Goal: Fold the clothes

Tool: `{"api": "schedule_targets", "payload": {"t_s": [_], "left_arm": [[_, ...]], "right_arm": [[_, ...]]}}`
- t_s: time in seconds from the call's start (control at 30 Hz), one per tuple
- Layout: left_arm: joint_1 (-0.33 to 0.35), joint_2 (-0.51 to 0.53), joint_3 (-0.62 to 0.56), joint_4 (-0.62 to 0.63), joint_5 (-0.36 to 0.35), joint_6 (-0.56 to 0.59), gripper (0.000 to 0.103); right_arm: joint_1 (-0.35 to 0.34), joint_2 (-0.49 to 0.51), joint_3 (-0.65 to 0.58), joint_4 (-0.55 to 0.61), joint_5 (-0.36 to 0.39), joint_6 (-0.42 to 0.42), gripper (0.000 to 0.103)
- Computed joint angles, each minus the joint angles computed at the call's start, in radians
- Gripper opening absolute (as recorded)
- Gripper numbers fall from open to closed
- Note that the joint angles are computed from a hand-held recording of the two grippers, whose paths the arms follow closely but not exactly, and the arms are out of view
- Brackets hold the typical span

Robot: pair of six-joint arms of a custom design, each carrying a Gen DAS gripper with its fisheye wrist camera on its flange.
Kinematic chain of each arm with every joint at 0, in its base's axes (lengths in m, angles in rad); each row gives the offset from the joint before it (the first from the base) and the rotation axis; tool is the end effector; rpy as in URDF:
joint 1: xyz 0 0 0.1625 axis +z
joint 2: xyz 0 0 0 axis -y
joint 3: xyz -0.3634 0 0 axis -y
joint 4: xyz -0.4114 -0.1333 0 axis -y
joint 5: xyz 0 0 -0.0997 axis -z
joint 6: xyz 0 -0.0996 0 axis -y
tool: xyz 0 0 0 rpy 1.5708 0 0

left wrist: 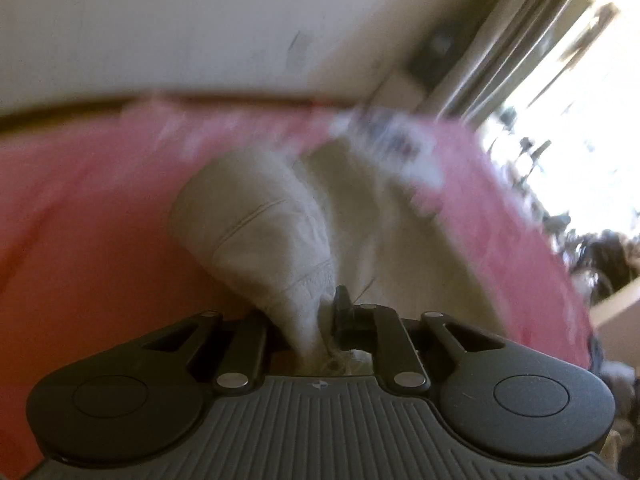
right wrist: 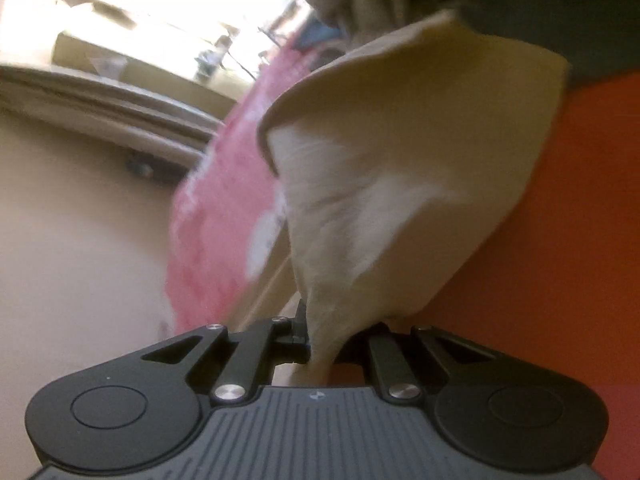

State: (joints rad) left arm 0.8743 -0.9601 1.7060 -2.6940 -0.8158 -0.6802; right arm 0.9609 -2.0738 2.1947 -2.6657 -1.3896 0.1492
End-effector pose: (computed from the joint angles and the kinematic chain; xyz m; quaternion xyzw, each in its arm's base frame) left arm -0.2495 -0.6125 0.1503 -0.0617 0.9136 -0.3646 0.1689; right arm -0.0881 -0.3902 0.4587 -0.2868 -0.8332 0.4720 0.0286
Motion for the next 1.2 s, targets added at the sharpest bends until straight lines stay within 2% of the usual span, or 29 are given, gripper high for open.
{"api": "schedule_targets", "payload": {"t_s": [0.03,0.07,0.1,0.13,0.17,0.2,0.23,0.27,0.33,0.37,0.43,0.5,0.53,0.63,0.73,0.8,0.9,0.97,1.07,1.17,1.2], "left_arm": [[0.015,-0.018,0.005,0.052,-0.034,-0.053,0.021],[0.023,-0.027,0.009,0.063,-0.052,-0.072,0.027],[0.031,-0.035,0.012,0.072,-0.069,-0.089,0.029],[0.033,-0.044,0.011,0.077,-0.080,-0.097,0.032],[0.031,-0.054,0.010,0.091,-0.089,-0.097,0.037],[0.026,-0.065,0.007,0.120,-0.095,-0.090,0.040],[0.015,-0.081,0.006,0.163,-0.089,-0.080,0.045],[0.002,-0.098,0.006,0.214,-0.077,-0.063,0.047],[-0.021,-0.132,0.013,0.292,-0.064,0.009,0.048],[-0.032,-0.141,0.011,0.309,-0.056,0.066,0.048],[-0.051,-0.154,0.008,0.330,-0.041,0.187,0.048],[-0.048,-0.119,-0.023,0.246,-0.058,0.360,0.048],[-0.045,-0.101,-0.040,0.204,-0.071,0.448,0.050],[-0.016,0.009,-0.154,0.094,-0.135,0.712,0.063],[0.026,0.134,-0.297,0.056,-0.198,0.961,0.068],[0.045,0.202,-0.373,0.042,-0.195,1.094,0.068],[0.080,0.256,-0.485,0.165,-0.259,1.199,0.071],[0.096,0.290,-0.565,0.281,-0.294,1.243,0.085],[0.121,0.338,-0.667,0.400,-0.344,1.266,0.089],[0.137,0.362,-0.721,0.474,-0.373,1.307,0.091],[0.140,0.365,-0.731,0.496,-0.377,1.317,0.091]], "right_arm": [[-0.017,-0.007,-0.007,0.054,-0.016,-0.039,0.009],[-0.016,0.009,-0.031,0.110,-0.057,-0.063,0.016],[-0.010,0.028,-0.066,0.175,-0.098,-0.073,0.027],[-0.005,0.051,-0.103,0.239,-0.139,-0.079,0.029],[0.019,0.065,-0.152,0.320,-0.178,-0.097,0.032],[0.043,0.083,-0.203,0.400,-0.216,-0.114,0.046],[0.069,0.104,-0.256,0.479,-0.258,-0.127,0.054],[0.118,0.110,-0.287,0.521,-0.342,-0.178,0.059],[0.219,0.130,-0.353,0.618,-0.478,-0.262,0.059],[0.255,0.145,-0.397,0.694,-0.498,-0.275,0.059],[0.308,0.190,-0.482,0.793,-0.454,-0.335,0.059],[0.365,0.232,-0.510,0.759,-0.410,-0.449,0.059],[0.397,0.280,-0.522,0.703,-0.401,-0.508,0.059],[0.478,0.458,-0.585,0.541,-0.367,-0.701,0.059],[0.525,0.589,-0.592,0.434,-0.323,-0.881,0.057],[0.549,0.702,-0.636,0.392,-0.313,-0.968,0.057],[0.588,0.835,-0.690,0.361,-0.355,-1.118,0.056],[0.606,0.877,-0.686,0.297,-0.374,-1.192,0.056],[0.601,0.909,-0.705,0.322,-0.367,-1.227,0.056],[0.599,0.909,-0.703,0.344,-0.359,-1.251,0.056],[0.595,0.914,-0.709,0.355,-0.360,-1.242,0.051]]}}
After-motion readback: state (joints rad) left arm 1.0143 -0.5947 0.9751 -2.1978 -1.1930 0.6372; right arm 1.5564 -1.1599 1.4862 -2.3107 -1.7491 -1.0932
